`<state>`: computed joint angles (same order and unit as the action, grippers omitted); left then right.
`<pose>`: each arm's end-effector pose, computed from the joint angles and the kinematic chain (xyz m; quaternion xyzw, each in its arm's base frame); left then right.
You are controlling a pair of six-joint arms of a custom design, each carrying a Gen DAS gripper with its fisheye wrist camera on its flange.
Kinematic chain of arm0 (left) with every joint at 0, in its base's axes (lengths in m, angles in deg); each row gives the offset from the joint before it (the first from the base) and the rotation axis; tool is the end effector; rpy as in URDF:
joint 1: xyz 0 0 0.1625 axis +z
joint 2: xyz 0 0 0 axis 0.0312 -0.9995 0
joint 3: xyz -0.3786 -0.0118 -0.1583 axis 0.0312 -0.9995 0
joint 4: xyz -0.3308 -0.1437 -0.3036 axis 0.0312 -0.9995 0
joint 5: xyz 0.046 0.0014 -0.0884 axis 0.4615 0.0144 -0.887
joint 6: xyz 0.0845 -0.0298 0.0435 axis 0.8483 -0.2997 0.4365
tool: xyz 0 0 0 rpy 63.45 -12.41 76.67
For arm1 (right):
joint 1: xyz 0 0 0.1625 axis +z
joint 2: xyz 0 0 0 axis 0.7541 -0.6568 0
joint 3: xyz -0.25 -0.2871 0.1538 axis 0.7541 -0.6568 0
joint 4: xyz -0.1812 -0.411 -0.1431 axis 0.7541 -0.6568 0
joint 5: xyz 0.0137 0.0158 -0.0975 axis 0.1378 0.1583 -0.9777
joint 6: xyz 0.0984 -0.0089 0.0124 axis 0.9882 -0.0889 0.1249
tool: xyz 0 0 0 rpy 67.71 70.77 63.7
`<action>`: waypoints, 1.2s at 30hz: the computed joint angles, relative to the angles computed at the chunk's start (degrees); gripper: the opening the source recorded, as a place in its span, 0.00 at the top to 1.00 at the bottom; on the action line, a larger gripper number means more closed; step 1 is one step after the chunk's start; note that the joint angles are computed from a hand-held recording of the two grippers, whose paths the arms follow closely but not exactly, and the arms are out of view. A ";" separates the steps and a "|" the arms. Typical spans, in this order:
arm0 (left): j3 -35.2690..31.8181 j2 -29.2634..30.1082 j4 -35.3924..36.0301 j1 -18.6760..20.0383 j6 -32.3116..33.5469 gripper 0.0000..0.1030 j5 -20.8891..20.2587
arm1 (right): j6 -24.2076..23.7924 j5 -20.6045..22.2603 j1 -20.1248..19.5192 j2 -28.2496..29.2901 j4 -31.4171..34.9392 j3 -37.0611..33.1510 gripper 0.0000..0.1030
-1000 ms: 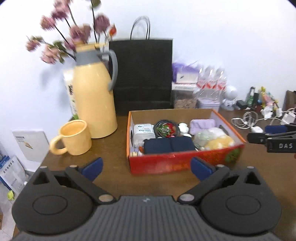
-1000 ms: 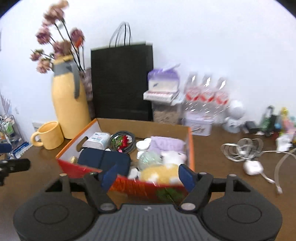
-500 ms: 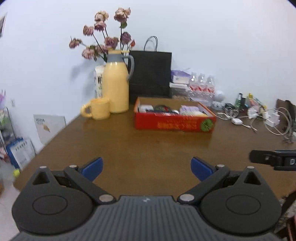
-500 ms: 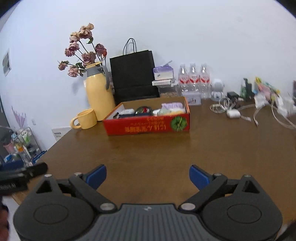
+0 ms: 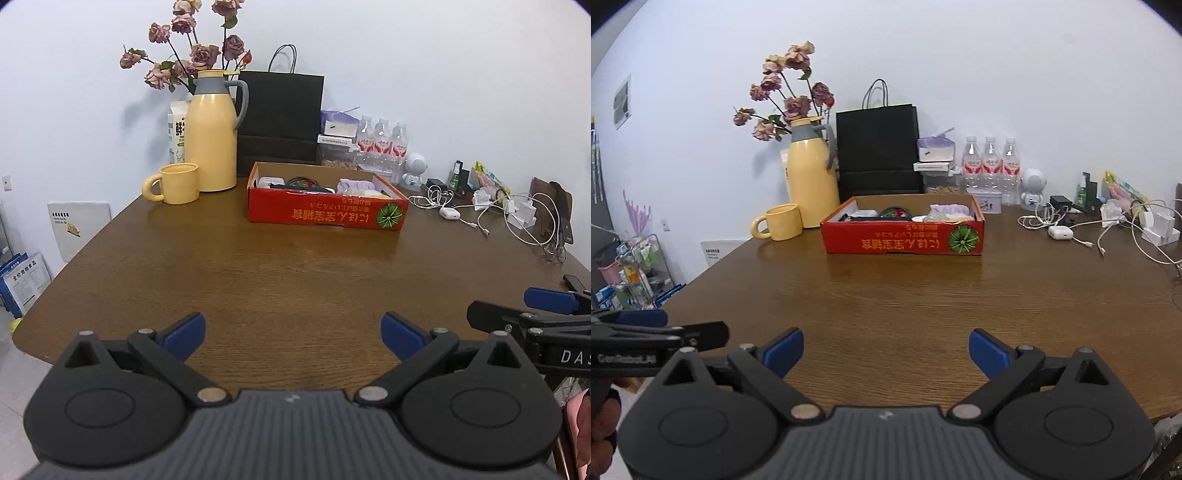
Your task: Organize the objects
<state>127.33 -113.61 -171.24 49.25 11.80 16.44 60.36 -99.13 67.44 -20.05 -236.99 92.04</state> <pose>-0.0875 -0.4120 0.2005 0.3204 0.8421 -0.3764 0.2156 0.2373 -0.3387 0.0424 0.1344 -0.8008 0.4943 0.3104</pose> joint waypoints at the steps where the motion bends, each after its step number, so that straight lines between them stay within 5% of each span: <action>1: -0.01 0.06 -0.23 -0.02 0.21 0.00 -0.20 | 0.14 0.11 0.03 0.00 -0.11 0.00 0.06; 36: 0.52 -0.10 0.95 -0.91 1.77 0.00 0.83 | 2.13 -0.90 -0.73 0.24 0.50 0.07 0.06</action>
<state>127.85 -113.71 -170.29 48.35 13.58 17.27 62.49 -100.03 66.71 -19.82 -236.49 92.11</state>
